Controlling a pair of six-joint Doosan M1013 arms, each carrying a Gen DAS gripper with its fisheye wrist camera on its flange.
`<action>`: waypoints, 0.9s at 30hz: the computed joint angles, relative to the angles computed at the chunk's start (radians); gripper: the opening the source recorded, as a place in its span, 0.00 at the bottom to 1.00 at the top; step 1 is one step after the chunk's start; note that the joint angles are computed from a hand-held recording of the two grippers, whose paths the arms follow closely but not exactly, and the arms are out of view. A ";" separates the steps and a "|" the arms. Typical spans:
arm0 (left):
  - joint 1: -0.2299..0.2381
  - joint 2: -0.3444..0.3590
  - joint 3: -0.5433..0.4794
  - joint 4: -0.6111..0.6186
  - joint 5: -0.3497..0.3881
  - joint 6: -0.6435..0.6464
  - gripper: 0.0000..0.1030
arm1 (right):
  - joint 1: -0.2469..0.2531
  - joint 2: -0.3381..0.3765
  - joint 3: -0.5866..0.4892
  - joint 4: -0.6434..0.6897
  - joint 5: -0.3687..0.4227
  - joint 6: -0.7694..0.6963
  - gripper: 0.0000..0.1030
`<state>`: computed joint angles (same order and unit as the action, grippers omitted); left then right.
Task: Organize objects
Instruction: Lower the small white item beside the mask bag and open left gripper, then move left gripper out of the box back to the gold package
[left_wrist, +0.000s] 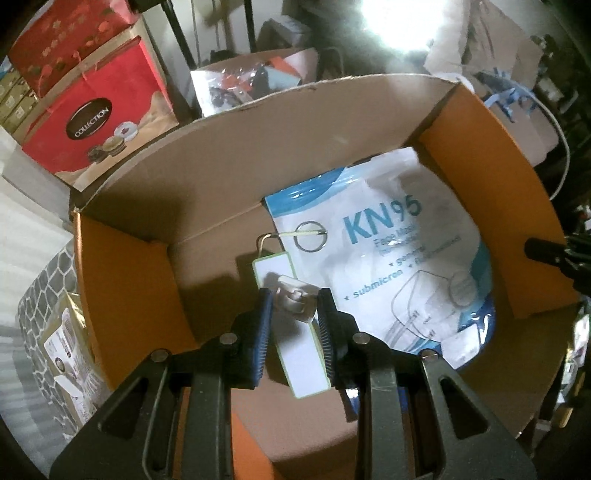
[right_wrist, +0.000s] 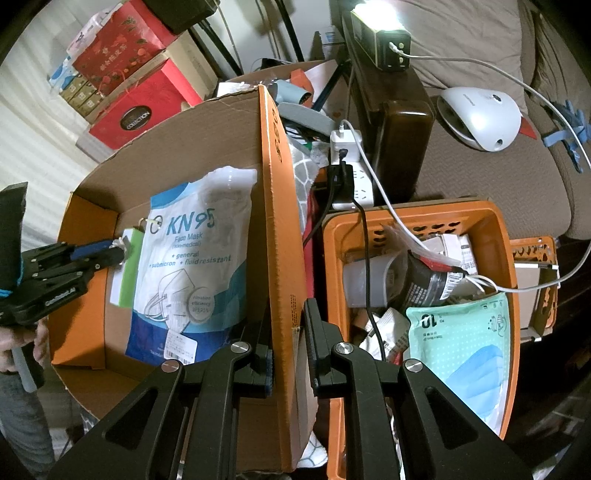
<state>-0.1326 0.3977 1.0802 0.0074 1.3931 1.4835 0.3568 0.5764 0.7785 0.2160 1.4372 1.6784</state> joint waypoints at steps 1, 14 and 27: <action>0.000 0.002 -0.001 0.004 0.002 -0.003 0.22 | -0.001 0.002 -0.004 0.000 0.002 0.000 0.13; 0.005 -0.001 0.000 0.011 -0.010 -0.035 0.45 | 0.000 0.004 -0.007 0.006 0.001 0.004 0.13; -0.006 -0.031 0.000 -0.008 -0.059 -0.037 0.78 | 0.001 0.004 -0.006 0.006 0.001 0.004 0.13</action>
<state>-0.1383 0.3662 1.0803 -0.0009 1.3338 1.4464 0.3573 0.5808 0.7722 0.2217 1.4386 1.6826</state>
